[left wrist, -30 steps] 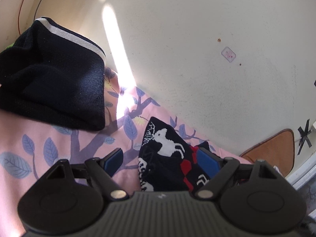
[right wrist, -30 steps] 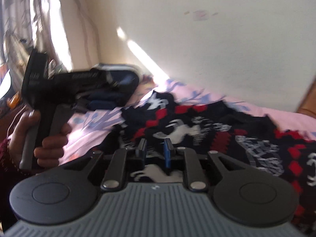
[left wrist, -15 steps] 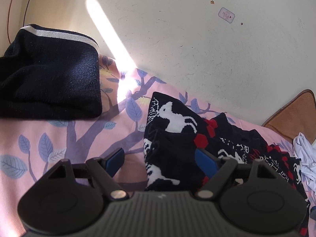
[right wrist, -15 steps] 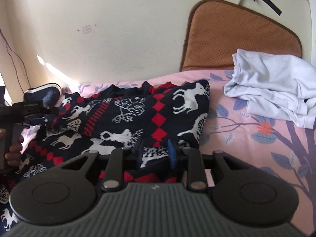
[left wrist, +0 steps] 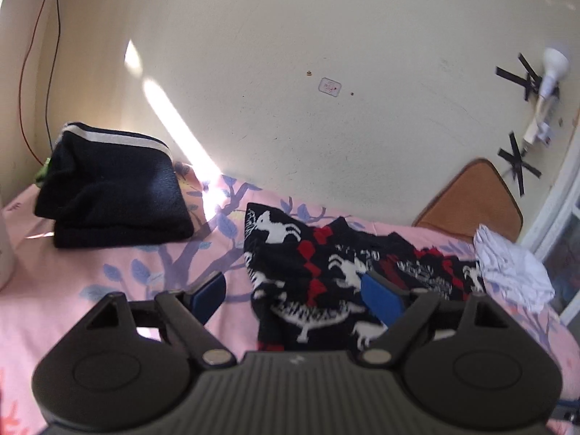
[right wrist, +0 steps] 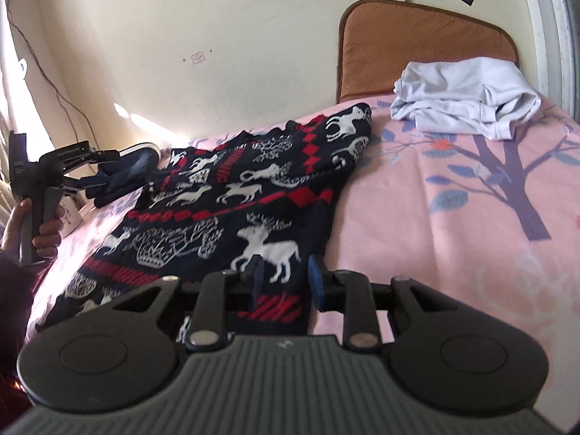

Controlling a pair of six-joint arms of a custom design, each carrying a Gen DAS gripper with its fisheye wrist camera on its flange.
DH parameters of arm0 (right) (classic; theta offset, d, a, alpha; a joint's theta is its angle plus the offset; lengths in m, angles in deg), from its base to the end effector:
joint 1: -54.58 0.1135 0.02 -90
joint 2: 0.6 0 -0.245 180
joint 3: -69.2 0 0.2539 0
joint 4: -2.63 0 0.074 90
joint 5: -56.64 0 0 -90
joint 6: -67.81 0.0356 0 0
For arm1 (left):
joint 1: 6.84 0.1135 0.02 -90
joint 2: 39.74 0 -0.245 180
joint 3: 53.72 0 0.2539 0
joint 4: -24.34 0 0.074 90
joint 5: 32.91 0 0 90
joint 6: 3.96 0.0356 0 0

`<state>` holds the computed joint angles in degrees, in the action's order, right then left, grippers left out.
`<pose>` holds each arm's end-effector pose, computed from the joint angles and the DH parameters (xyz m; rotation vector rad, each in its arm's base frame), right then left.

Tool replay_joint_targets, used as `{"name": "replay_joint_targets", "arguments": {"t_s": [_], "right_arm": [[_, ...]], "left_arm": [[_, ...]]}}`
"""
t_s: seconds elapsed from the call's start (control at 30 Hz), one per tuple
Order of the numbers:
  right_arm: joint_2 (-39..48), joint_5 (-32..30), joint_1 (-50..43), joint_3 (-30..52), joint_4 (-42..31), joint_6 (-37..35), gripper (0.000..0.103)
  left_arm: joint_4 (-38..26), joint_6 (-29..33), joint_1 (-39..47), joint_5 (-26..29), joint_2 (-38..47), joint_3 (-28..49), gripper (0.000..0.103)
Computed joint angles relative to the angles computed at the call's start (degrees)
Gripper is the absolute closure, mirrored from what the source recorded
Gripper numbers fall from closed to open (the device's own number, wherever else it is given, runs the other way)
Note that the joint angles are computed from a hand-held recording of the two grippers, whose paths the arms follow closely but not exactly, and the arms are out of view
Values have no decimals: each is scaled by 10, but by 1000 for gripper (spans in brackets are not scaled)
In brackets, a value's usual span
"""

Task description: Fold small clothes

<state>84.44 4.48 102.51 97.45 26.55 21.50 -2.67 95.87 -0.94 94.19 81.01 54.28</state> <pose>0.1661 0.1514 0.0897 0.2978 2.0048 0.3017 0.4713 0.0271 0.2025 0.4087 2.1211 -0.5724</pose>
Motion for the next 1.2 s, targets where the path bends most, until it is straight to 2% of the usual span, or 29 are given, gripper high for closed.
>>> {"name": "replay_joint_targets", "arguments": {"t_s": [0.1,0.23,0.4,0.5,0.57,0.6,0.63,0.7,0.73,0.77,0.8,0.83,0.87,0.97,1.1,1.2], "right_arm": [[0,-10,42,-23,23,9,72],[-12,-26,88,-46,29,10,70],[-59,-34,131,-91,11,62,69],[-94,-26,153,-105,-19,93,67],[-93,-13,178,-109,-15,106,64],[-79,-11,187,-108,3,108,62],[-53,-16,192,-108,39,108,60],[16,-30,197,-95,109,104,59],[57,-44,193,-81,140,99,59],[91,-43,195,-64,151,100,60],[113,-17,208,-49,159,95,66],[117,-11,211,-40,152,88,91],[113,-15,210,-37,145,79,96],[77,24,236,-58,155,57,97],[9,65,247,-108,201,17,97],[-39,63,224,-106,135,16,96]], "left_arm": [[-35,95,54,8,-93,-111,18],[-123,187,131,26,-163,-195,18],[-214,250,192,57,-196,-249,22],[-240,273,189,56,-206,-266,24],[-262,286,177,43,-202,-266,34],[-273,291,170,35,-198,-263,36],[-274,293,163,20,-196,-268,44],[-232,287,158,1,-218,-301,61],[-224,285,158,-9,-223,-305,84],[-243,288,167,-6,-214,-290,93],[-282,295,182,13,-197,-262,93],[-303,300,198,28,-195,-250,93],[-312,307,212,38,-200,-248,94],[-374,339,261,94,-213,-225,94],[-396,344,263,125,-218,-214,94],[-382,325,242,119,-216,-211,94]]}}
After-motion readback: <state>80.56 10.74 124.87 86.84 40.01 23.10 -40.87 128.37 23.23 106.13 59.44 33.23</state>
